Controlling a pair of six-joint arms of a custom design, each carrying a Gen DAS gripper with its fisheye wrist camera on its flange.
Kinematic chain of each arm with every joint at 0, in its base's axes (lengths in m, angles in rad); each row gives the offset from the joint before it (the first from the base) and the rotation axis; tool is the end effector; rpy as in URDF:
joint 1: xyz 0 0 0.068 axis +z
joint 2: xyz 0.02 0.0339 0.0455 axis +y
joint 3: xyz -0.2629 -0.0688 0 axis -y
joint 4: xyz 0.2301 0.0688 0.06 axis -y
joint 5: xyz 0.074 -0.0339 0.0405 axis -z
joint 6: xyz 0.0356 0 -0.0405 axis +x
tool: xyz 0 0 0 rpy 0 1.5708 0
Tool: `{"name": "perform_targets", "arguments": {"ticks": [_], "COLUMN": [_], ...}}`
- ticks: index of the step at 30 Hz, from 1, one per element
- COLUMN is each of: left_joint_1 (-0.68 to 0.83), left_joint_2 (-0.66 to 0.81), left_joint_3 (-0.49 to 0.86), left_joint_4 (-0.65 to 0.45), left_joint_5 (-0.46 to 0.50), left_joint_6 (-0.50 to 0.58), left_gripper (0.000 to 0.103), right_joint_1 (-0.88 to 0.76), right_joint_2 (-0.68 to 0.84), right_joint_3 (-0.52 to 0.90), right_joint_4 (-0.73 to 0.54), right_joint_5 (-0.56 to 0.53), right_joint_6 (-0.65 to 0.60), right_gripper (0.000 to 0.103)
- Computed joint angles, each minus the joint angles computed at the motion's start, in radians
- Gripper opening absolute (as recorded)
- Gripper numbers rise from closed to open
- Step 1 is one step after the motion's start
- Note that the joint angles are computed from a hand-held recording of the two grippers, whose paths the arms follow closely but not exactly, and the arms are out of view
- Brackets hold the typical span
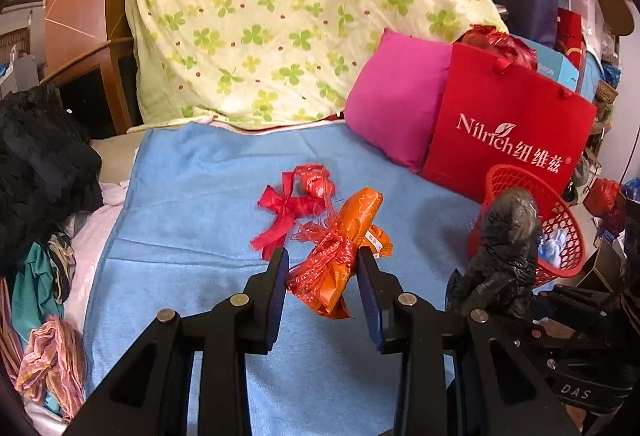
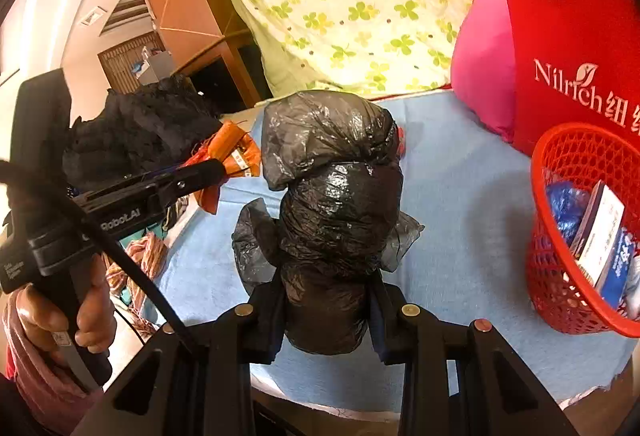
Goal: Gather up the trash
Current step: 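Lift the black bag with the right gripper while the left carries the orange bag toward the basket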
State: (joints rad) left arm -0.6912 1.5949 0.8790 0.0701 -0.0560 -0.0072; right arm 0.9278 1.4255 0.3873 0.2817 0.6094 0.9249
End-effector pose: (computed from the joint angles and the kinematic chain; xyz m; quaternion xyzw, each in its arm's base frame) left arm 0.2531 -0.2068 0.2047 0.2883 0.8470 -0.1291 0.4277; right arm 0.1515 0.1683 0.1350 0.1175 0.8761 0.1365 0.4472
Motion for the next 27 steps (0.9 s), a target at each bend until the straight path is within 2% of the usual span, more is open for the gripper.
{"name": "perform_targets", "arguments": {"ticks": [5,8,27], "left_joint_1": [-0.015,-0.029,-0.059], "left_joint_2": [-0.054,-0.081,-0.255], "left_joint_3": [-0.031,-0.046,-0.127], "left_joint_4": [-0.007,-0.012,-0.046], "left_joint_5": [-0.013,-0.022,-0.045], "left_joint_6": [-0.003,-0.008,0.013], "left_gripper": [0.036,0.036,0.036], "right_joint_1": [0.050,0.043,0.141], "right_joint_2": [-0.048,-0.059,-0.144], "right_joint_3": [0.017,0.007,0.031], "right_joint_4": [-0.068,-0.054,-0.158], "right_joint_5": [0.059,0.060,0.164], "right_joint_6": [0.019,0.003,0.011], "right_gripper": [0.036,0.036,0.036]}}
